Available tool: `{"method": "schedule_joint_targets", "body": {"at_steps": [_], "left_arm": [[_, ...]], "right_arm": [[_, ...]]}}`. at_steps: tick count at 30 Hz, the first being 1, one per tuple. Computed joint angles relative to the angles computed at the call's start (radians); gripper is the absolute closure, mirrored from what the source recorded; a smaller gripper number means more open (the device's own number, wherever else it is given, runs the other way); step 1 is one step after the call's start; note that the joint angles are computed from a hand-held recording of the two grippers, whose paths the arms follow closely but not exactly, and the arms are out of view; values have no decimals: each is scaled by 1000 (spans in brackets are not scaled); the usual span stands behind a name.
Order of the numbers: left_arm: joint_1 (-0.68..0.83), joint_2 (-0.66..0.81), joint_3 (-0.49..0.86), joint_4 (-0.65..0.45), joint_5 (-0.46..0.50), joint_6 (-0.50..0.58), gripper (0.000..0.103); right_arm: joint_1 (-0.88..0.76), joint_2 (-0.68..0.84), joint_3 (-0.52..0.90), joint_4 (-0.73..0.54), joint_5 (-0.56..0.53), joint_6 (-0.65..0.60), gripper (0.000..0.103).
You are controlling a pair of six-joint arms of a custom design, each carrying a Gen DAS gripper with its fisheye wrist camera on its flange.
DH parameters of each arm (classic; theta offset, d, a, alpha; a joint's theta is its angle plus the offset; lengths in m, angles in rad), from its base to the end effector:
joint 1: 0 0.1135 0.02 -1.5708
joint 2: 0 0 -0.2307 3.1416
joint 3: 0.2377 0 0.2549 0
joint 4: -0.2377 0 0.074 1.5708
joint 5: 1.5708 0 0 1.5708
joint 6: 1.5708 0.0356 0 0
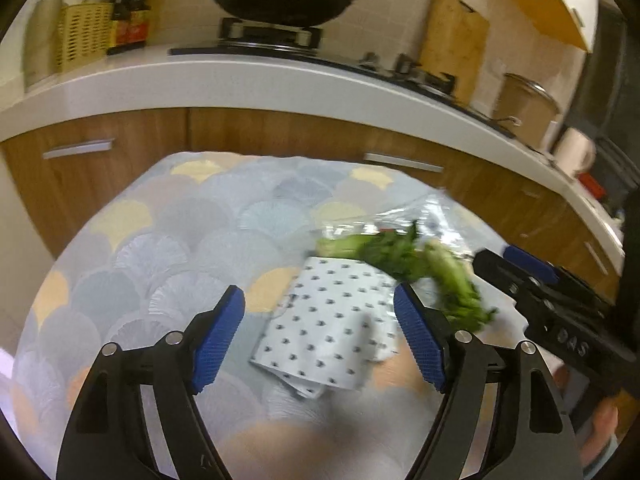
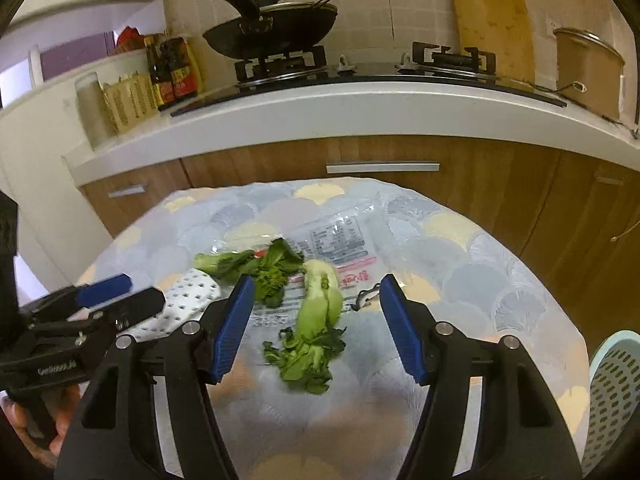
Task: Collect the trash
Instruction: 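Grasp the white polka-dot napkin with the left tool while the right tool grasps a bok choy, then carry the napkin and bok choy over the basket and open both tools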
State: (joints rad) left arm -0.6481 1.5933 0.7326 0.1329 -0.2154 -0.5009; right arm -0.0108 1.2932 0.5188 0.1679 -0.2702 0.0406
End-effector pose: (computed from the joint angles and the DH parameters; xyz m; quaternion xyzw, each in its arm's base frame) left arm 0.2545 -0.1831 0.1231 0.0229 0.9080 -0.1387 0.3948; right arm 0.2649 0.0066 0.1433 -0.0399 0.8792 0.1262 0.4576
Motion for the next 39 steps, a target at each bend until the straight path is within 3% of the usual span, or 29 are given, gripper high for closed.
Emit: {"method": "schedule_joint_targets", "body": {"at_steps": [3,8,11,12,15,22,27,33,39], "left_arm": [[-4,-8,-14,12,4,9,28],[-42,30,28,-36,-29,52,31],[-46,83,89,-102,-35,66,40],[-47,98,105,-121,-38,64,46],[-59,113,121,-144,-72,68,49],[-78,75,70,-105,-141,46,73],[-75,-2,-8,-33,-145,29,80],[-140,-80,-48,-74,-193,3,80],[-245,-131,-31,-123,-241,-22,80]], "right_arm": [[-18,15,5,18,-23,12,42],[42,93,71,-44,44,-31,42],[66,109,83,-55,84,-38,43],[64,128,101,-72,81,-36,48],[57,180,145,-112,68,-30,61],[62,192,153,-134,64,-44,77],[43,149,114,-106,32,-48,82],[-11,26,10,-58,-39,-56,82],[-147,-162,-90,-140,-154,-87,82]]}}
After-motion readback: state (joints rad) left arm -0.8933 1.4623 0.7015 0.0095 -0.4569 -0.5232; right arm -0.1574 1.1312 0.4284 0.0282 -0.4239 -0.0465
